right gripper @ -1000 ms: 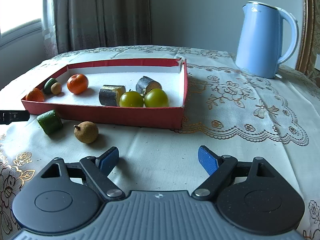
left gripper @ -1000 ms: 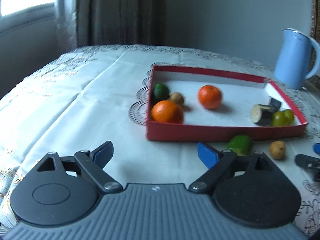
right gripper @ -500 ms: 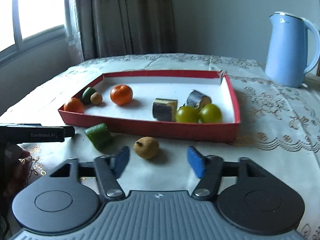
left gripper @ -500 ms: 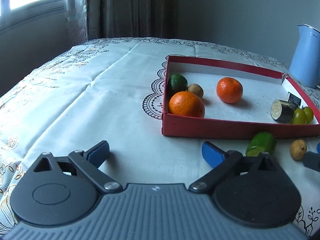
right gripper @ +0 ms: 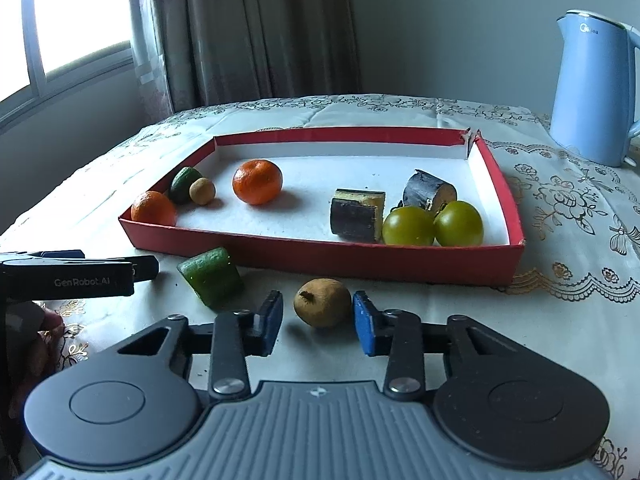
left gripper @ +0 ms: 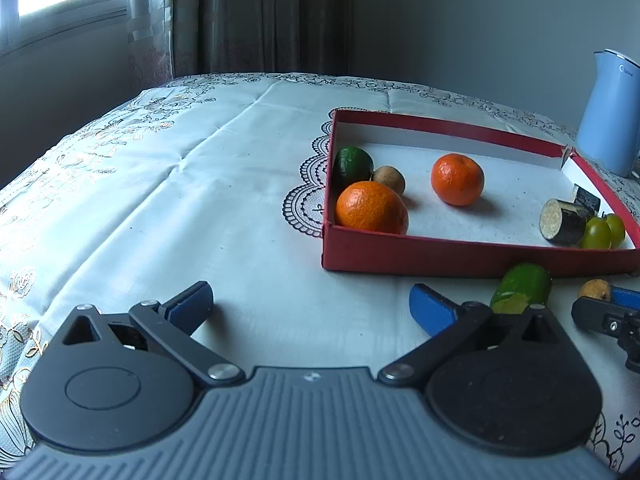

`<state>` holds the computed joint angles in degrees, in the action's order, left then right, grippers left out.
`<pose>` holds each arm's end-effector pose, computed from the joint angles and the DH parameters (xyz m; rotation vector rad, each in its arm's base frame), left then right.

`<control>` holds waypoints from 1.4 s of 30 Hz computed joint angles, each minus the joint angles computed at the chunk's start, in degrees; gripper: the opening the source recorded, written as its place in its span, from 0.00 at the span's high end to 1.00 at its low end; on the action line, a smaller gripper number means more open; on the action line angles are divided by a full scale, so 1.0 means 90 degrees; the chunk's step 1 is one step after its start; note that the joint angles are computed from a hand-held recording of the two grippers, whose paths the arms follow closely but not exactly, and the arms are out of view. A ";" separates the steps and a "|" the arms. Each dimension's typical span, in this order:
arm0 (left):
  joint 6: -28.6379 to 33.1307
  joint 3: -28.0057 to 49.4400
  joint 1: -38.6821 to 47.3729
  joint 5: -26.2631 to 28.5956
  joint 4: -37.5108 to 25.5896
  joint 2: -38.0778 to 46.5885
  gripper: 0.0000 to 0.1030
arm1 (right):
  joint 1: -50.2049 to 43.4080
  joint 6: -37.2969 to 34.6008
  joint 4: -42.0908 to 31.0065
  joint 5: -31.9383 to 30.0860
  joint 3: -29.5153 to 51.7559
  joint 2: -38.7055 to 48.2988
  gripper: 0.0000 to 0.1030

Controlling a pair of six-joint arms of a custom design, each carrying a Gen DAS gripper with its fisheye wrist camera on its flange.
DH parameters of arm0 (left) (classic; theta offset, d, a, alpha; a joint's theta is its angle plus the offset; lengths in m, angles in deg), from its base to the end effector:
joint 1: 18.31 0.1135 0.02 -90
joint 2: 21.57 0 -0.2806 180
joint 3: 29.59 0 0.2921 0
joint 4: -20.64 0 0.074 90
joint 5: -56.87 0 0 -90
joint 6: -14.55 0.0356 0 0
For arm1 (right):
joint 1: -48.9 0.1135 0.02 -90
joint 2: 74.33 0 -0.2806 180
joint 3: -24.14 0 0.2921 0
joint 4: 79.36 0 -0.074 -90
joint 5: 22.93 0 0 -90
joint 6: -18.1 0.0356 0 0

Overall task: Organize fruits
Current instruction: 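Move the right gripper to the brown pear and close on it, then carry the pear into the red tray and open the right gripper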

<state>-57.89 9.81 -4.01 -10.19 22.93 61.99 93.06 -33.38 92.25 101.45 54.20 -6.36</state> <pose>0.2724 0.0551 0.1176 0.2652 2.2219 -0.1617 0.1694 0.1365 0.1194 0.1639 2.2050 0.0715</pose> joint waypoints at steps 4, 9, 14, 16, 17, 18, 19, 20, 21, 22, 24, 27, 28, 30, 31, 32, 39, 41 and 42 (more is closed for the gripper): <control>0.0008 0.0000 -0.0001 -0.0008 0.0000 0.0001 0.00 | 0.0001 0.0031 0.0036 0.0091 0.0009 0.0062 0.71; 0.0000 -0.0003 -0.0004 -0.0005 0.0007 0.0002 0.00 | 0.0004 0.0056 0.0071 0.0131 -0.0045 0.0019 0.71; 0.0003 -0.0004 -0.0004 -0.0007 0.0012 0.0005 0.00 | 0.0190 0.0131 -0.0175 0.0424 -0.0154 -0.0359 0.71; 0.0001 -0.0007 -0.0007 -0.0009 0.0016 0.0005 0.00 | 0.0310 0.0168 -0.0406 0.0646 -0.0217 -0.0648 0.71; 0.0007 -0.0004 -0.0002 -0.0007 0.0015 0.0008 0.00 | 0.0381 0.0190 -0.0535 0.0800 -0.0247 -0.0797 0.71; 0.0000 -0.0007 -0.0007 -0.0008 0.0018 0.0007 0.00 | 0.0435 0.0201 -0.0673 0.0964 -0.0270 -0.0957 0.71; 0.0000 -0.0007 -0.0007 -0.0008 0.0018 0.0007 0.00 | 0.0465 0.0197 -0.0797 0.1102 -0.0289 -0.1110 0.71; 0.0006 -0.0005 -0.0006 -0.0012 0.0018 0.0009 0.00 | 0.0477 0.0169 -0.0913 0.1239 -0.0304 -0.1272 0.71; 0.0003 -0.0007 -0.0008 -0.0011 0.0021 0.0009 0.00 | 0.0450 0.0092 -0.1006 0.1355 -0.0326 -0.1461 0.71; 0.0004 -0.0005 -0.0002 -0.0004 0.0019 0.0011 0.00 | 0.0396 -0.0002 -0.1072 0.1427 -0.0337 -0.1615 0.71; -0.0005 -0.0009 -0.0005 -0.0001 0.0027 0.0013 0.00 | 0.0147 -0.0278 -0.1122 0.1465 -0.0336 -0.1862 0.71; 0.0000 -0.0009 -0.0006 -0.0006 0.0028 0.0013 0.00 | -0.0394 -0.0813 -0.0843 0.1308 -0.0325 -0.1945 0.71; 0.0001 -0.0007 0.0001 0.0002 0.0027 0.0016 0.00 | -0.0609 -0.1021 -0.0662 0.1223 -0.0317 -0.1892 0.71; -0.0004 -0.0013 0.0000 0.0006 0.0028 0.0009 0.00 | -0.1054 -0.1372 -0.0277 0.0981 -0.0295 -0.1695 0.71; -0.0004 -0.0013 0.0000 0.0006 0.0028 0.0009 0.00 | -0.1271 -0.1538 -0.0074 0.0826 -0.0274 -0.1549 0.71; 0.0004 -0.0012 0.0002 0.0003 0.0025 0.0008 0.00 | -0.1500 -0.1727 0.0163 0.0652 -0.0230 -0.1335 0.71; -0.0003 -0.0014 -0.0007 -0.0004 0.0031 0.0010 0.00 | -0.2558 -0.2337 0.1140 -0.0292 0.0359 0.0090 0.71; -0.0003 -0.0014 -0.0007 -0.0004 0.0031 0.0010 0.00 | -0.2721 -0.2402 0.1277 -0.0389 0.0594 0.0553 0.71; -0.0007 -0.0014 -0.0011 -0.0005 0.0033 0.0011 0.00 | -0.2816 -0.2385 0.1278 -0.0534 0.0681 0.0705 0.71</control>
